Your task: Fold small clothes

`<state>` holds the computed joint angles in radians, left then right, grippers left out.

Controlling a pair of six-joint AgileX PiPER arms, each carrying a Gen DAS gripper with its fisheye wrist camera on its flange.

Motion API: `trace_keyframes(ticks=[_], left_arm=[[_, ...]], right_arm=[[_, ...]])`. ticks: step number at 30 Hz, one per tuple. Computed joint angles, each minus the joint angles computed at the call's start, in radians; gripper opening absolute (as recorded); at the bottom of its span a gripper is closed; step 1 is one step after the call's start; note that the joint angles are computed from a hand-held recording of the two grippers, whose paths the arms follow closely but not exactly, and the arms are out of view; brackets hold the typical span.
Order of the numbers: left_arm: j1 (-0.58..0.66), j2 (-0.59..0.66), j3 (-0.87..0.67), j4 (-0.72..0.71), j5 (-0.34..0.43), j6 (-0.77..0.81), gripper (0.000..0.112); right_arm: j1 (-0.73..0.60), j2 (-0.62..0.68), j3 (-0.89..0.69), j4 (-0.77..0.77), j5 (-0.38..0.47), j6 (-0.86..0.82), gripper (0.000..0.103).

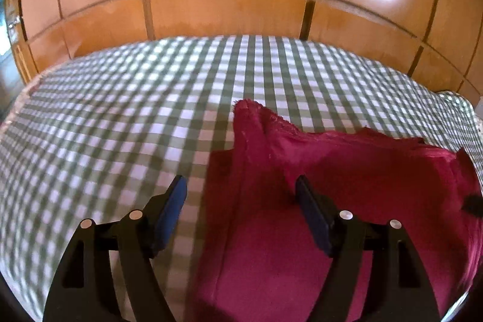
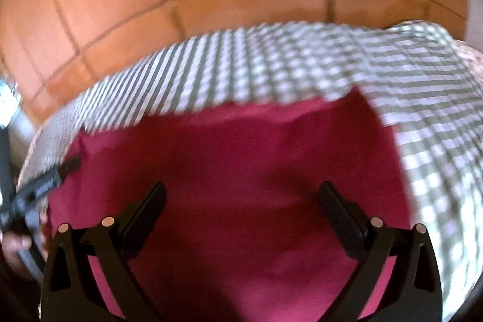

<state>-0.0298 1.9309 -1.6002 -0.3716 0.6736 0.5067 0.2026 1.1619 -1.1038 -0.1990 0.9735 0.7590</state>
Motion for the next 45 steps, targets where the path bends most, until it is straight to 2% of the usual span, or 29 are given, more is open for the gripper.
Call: trace_keyframes(ticks=[5,9,13,14,16,18,23,29,34,40,45], left_arm=[[0.022,-0.112,0.119,-0.043,-0.014,0.053,0.079],[0.027,-0.183,0.203,-0.079,-0.011,0.091,0.083],[0.009,-0.238,0.272,-0.096,-0.014,0.133,0.083],[0.005,-0.251,0.289,-0.103,-0.019,0.148,0.083],[-0.005,-0.280,0.324,-0.111,-0.034,0.169,0.083],[-0.010,-0.296,0.346,-0.129,-0.041,0.196,0.083],[-0.009,-0.300,0.363,-0.143,-0.031,0.219,0.083],[-0.002,-0.275,0.359,-0.158,0.004,0.244,0.083],[0.032,-0.227,0.311,-0.207,0.098,0.274,0.083],[0.176,-0.153,0.165,-0.374,0.317,0.327,0.083],[0.298,-0.057,0.009,-0.464,0.487,0.280,0.083]], right_arm=[[-0.275,-0.133,0.092,0.158,0.074,-0.168,0.100],[-0.566,-0.238,0.218,0.484,0.152,-0.472,0.101],[-0.600,-0.301,0.248,0.598,0.216,-0.586,0.100],[-0.586,-0.304,0.244,0.622,0.226,-0.593,0.097],[-0.498,-0.294,0.229,0.580,0.216,-0.524,0.084],[-0.447,-0.285,0.225,0.544,0.204,-0.477,0.061],[-0.356,-0.268,0.198,0.521,0.190,-0.443,0.035],[-0.288,-0.245,0.112,0.500,0.190,-0.396,0.029],[-0.160,-0.167,-0.027,0.468,0.153,-0.326,0.027],[0.080,0.002,-0.220,0.426,0.062,-0.270,0.026],[0.236,0.215,-0.359,0.439,-0.023,-0.295,0.026]])
